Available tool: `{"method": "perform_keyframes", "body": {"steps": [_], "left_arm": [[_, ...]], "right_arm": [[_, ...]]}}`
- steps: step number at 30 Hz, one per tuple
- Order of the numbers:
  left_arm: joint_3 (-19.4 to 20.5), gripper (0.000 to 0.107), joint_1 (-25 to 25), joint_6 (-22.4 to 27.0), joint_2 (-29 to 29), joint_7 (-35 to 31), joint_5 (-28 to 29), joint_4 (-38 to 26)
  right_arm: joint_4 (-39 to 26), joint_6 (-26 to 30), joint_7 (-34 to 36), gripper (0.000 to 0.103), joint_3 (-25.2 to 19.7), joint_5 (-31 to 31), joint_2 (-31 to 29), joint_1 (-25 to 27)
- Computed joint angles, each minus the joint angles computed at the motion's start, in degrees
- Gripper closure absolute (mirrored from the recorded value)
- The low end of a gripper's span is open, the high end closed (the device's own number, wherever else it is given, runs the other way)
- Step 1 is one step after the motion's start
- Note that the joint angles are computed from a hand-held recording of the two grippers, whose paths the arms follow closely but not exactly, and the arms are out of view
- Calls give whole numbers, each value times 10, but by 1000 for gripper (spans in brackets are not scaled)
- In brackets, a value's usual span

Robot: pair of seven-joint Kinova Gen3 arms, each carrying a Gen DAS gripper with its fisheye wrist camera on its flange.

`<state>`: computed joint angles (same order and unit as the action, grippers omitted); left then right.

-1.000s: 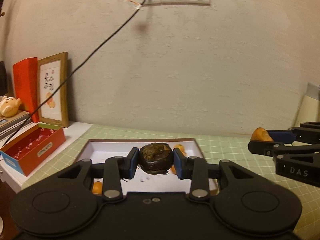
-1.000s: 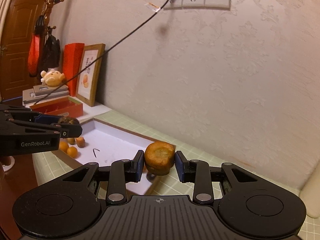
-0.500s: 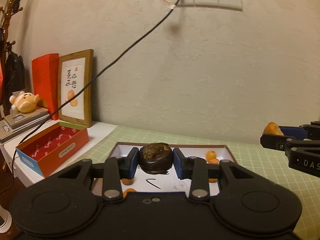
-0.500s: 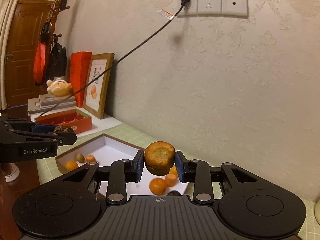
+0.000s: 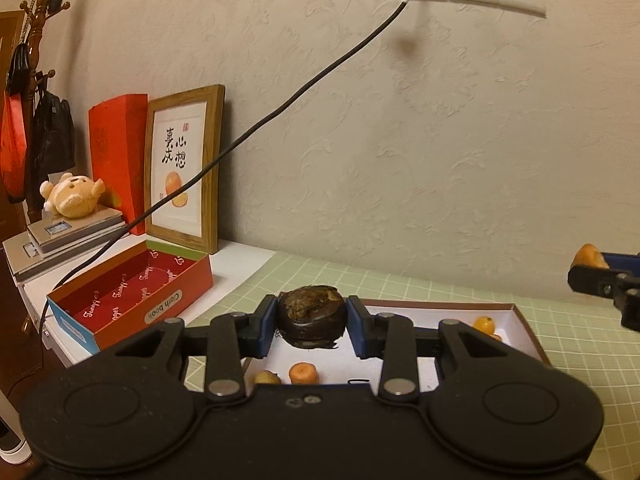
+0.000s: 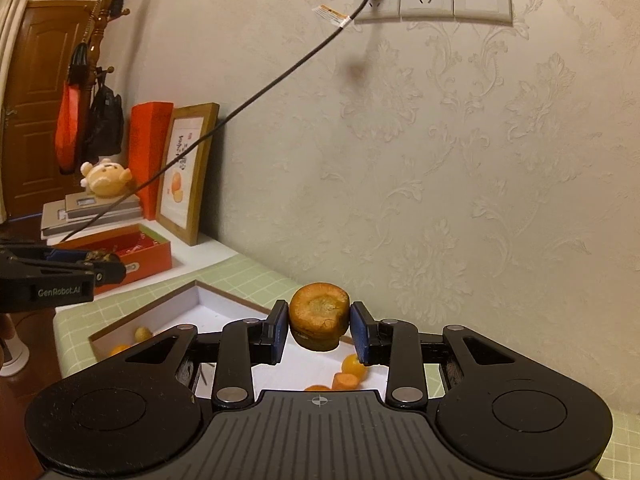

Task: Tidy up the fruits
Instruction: 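Carry the chestnut and date piece over the tray with both grippers, then open both grippers over the tray to drop the chestnut and date piece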

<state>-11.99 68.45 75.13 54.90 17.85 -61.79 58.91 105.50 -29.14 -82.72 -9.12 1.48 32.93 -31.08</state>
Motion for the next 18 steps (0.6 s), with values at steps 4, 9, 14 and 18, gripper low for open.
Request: {"method": "perform_keyframes", "body": {"steps": [4,9,14,18], "left_arm": [[0,80,-8,-7,0,4,1,5],[2,80,-24,-26,-1,10,5,15],[1,80,-39,-45,4,6,12,13],[-4,80,-48,-57,9,-1,15,7]], "right_arm": [[-29,17,-3,69,3,-6,17,0],[-72,54,-18,69,-5,6,42,12],[-110,86,-32,69,-10,22,63,23],[-138,105,-39,69,-13,30,78,26]]}}
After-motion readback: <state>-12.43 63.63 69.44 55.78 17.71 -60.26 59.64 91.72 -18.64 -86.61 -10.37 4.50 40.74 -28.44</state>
